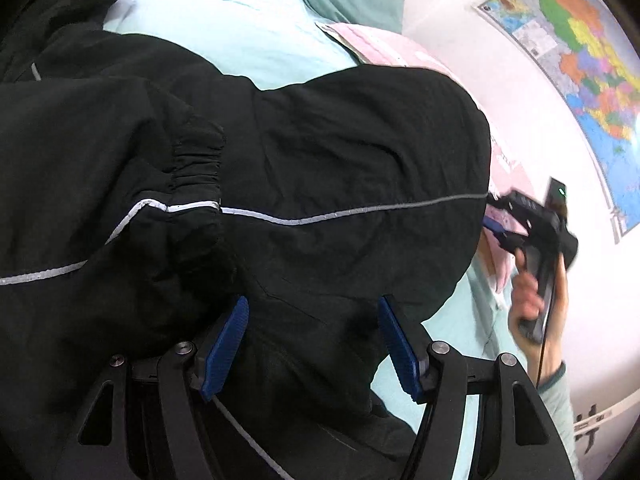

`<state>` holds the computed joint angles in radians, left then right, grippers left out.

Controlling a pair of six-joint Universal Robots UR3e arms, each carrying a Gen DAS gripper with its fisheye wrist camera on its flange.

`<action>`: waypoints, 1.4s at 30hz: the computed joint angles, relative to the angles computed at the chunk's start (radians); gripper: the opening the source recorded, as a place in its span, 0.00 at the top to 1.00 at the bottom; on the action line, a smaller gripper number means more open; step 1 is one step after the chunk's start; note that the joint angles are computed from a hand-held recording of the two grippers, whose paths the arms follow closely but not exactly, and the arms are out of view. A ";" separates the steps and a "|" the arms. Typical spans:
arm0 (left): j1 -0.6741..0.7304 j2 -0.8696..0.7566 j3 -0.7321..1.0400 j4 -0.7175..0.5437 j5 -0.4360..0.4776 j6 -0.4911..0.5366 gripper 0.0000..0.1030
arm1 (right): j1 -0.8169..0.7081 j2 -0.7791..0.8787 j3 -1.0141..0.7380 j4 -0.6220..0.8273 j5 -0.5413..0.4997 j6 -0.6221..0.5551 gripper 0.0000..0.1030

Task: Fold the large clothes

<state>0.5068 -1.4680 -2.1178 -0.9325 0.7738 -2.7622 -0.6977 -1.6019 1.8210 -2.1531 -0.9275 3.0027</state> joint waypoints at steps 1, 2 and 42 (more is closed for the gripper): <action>-0.006 -0.003 -0.009 0.029 0.006 -0.002 0.34 | 0.001 0.030 -0.023 0.012 0.012 0.006 0.42; -0.013 -0.001 -0.020 0.055 0.014 -0.007 0.34 | 0.035 0.081 -0.053 0.003 0.002 0.037 0.42; -0.026 0.081 -0.101 0.174 0.019 0.020 0.25 | 0.165 0.255 -0.085 -0.189 -0.150 0.126 0.47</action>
<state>0.4803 -1.3865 -2.2190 -0.7580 0.7927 -2.7418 -0.5329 -1.3470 1.7359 -2.3421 -1.0772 3.1282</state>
